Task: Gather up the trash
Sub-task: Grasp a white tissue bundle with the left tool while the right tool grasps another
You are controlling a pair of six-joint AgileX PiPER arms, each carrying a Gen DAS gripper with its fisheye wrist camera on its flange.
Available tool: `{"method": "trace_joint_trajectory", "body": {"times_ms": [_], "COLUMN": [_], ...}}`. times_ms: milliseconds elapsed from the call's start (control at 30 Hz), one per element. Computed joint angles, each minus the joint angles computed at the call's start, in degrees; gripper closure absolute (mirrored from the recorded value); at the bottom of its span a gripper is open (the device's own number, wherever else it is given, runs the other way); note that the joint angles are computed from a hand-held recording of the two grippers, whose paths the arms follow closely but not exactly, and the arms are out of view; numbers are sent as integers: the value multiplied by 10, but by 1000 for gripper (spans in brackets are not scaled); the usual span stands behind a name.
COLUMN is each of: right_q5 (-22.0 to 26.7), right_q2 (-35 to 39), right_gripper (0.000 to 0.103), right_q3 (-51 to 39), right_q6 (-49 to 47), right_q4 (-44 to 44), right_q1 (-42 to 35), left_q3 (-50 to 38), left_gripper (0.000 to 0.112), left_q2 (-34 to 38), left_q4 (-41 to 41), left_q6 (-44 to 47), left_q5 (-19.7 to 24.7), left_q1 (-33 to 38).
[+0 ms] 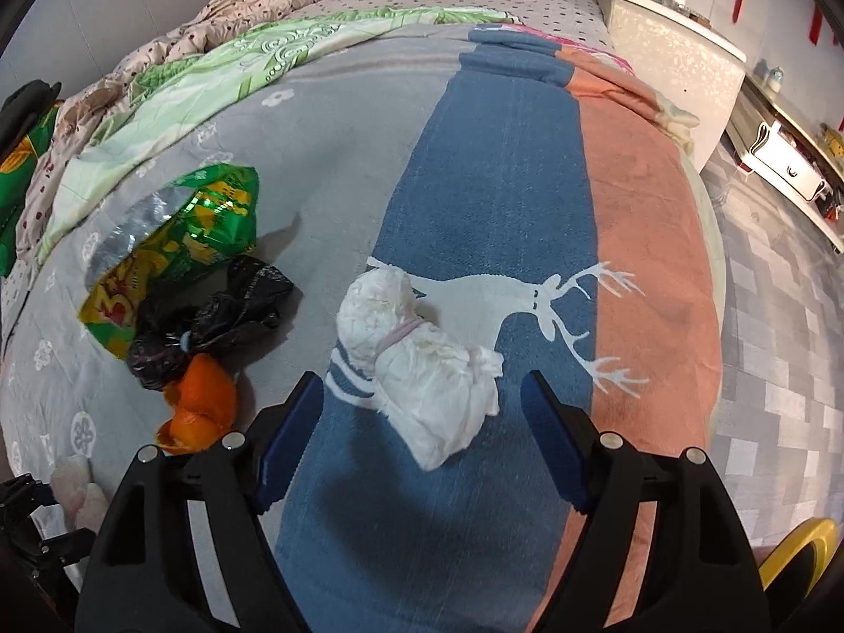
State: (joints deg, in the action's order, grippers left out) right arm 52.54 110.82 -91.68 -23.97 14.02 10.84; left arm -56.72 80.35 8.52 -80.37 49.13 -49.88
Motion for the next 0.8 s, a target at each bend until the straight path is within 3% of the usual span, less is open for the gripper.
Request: {"method": "trace_joint_trajectory", "body": {"times_ms": [100, 200, 300, 367, 467, 500, 800], "right_q5": [-2, -11, -22, -26, -30, -30, -15], "right_q2": [25, 32, 34, 34, 27, 23, -56], "right_gripper": [45, 47, 57, 66, 76, 86, 86], "right_q3": [-14, -10, -8, -9, -3, -1, 41], "right_q6": [11, 10, 17, 26, 33, 35, 4], "right_q4": [-11, -9, -16, -20, -18, -15, 29], "right_q1": [3, 3, 8, 9, 9, 8, -16], "left_q3": [-11, -25, -39, -41, -37, -35, -33], "left_gripper": [33, 44, 59, 77, 84, 84, 87], "left_q2": [22, 37, 54, 55, 51, 47, -1], "left_q4": [11, 36, 43, 47, 48, 48, 92], "left_q6": [-4, -18, -15, -17, -21, -22, -67], "left_q5": [3, 15, 27, 29, 23, 21, 73], "left_q1": [-4, -15, -15, -15, -13, -14, -58]}}
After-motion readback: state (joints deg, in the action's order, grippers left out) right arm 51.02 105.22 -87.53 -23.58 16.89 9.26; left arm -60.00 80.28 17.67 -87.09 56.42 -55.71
